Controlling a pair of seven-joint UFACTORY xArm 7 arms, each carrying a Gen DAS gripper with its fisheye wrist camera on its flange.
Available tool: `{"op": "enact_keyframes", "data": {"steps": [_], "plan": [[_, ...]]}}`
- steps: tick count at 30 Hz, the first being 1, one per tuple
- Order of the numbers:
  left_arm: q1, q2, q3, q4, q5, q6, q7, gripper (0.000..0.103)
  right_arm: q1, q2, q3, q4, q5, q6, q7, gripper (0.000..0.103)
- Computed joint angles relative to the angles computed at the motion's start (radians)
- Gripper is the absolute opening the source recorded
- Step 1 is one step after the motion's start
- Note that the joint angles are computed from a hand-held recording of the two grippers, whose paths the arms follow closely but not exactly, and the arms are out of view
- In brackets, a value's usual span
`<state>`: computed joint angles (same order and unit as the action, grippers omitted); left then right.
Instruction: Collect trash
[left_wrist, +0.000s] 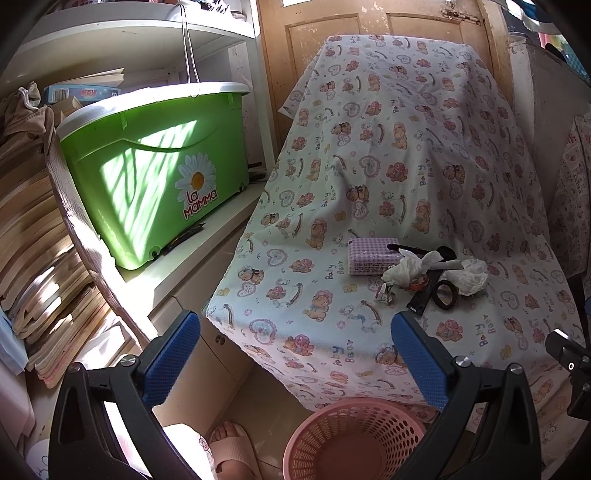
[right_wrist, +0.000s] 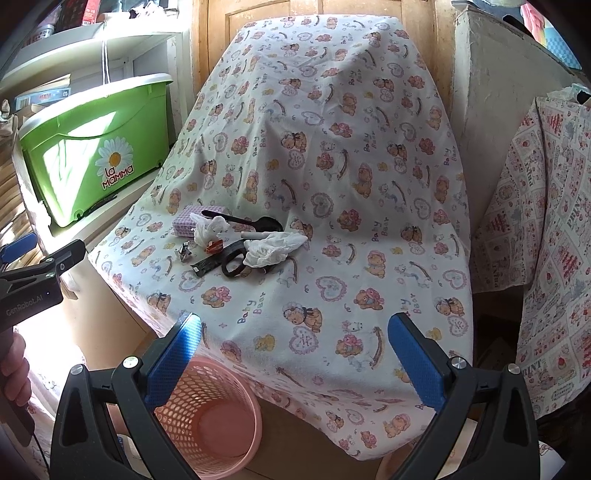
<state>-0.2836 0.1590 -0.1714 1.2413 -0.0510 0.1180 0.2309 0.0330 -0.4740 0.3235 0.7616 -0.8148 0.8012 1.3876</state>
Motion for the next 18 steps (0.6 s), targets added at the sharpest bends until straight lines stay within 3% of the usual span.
{"op": "enact_keyframes", "data": {"steps": [18], "plan": [[-0.010, 0.012, 0.007, 0.016, 0.013, 0.052, -0.017, 0.102, 0.008, 0.019, -0.021, 0.000, 0.042, -0.019, -0.031, 0.102]]}}
